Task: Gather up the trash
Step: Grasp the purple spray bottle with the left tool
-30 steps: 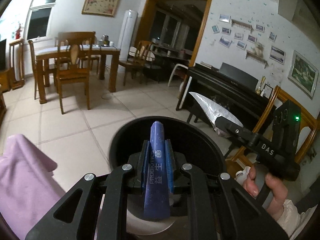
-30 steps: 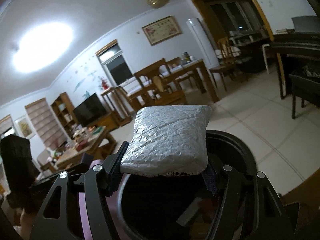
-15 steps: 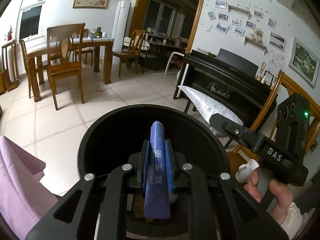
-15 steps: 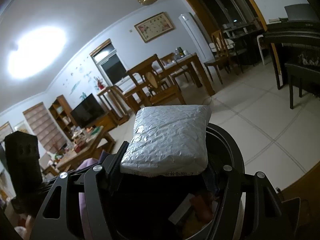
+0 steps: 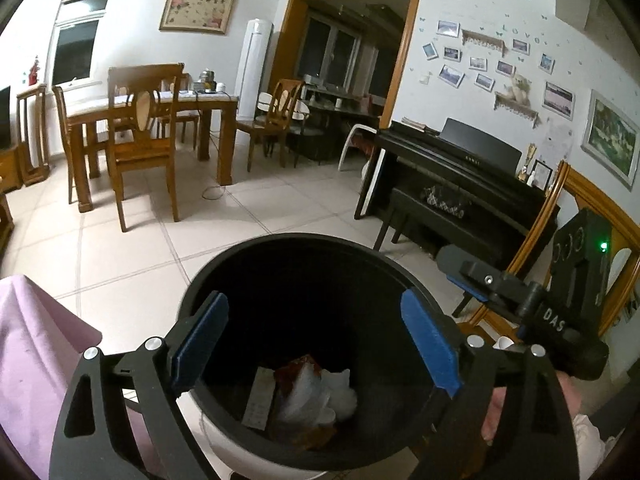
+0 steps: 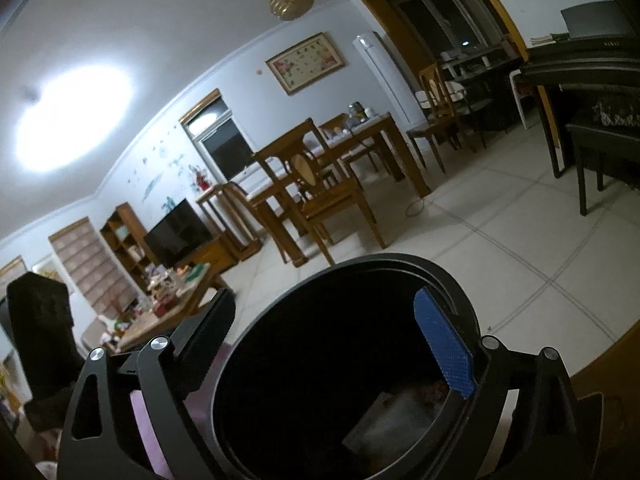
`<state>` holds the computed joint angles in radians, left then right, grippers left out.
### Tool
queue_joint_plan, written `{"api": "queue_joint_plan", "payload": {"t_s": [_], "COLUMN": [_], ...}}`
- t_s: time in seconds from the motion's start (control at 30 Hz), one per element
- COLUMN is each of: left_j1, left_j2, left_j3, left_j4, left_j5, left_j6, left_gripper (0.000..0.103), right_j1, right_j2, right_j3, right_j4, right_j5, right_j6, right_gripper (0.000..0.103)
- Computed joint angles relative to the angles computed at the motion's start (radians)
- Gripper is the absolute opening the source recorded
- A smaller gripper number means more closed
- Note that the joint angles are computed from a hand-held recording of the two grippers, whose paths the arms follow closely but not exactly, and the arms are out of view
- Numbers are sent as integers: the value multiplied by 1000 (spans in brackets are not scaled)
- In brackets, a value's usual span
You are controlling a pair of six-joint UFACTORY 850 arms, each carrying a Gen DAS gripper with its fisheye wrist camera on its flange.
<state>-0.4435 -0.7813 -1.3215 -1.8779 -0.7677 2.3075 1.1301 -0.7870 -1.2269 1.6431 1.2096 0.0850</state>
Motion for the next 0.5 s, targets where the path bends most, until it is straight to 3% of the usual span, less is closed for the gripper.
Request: {"api": "queue_joint_plan", "payload": {"t_s": [0.3,0.5], "left_j1": [92,211], "left_j2": [52,99], "left_j3": [66,124], "left_j4": [-11,-38], "left_j5": [-37,-51], "left_j6": [12,15], "left_gripper": [93,93], "right_j1": [-14,-41], "right_j2": [-43,-141], "right_j3": [-134,-355], "right_j4": [-15,-42], "right_j5": [-44,-142], "right_j6": [-141,-353], "right_gripper": [90,90]}}
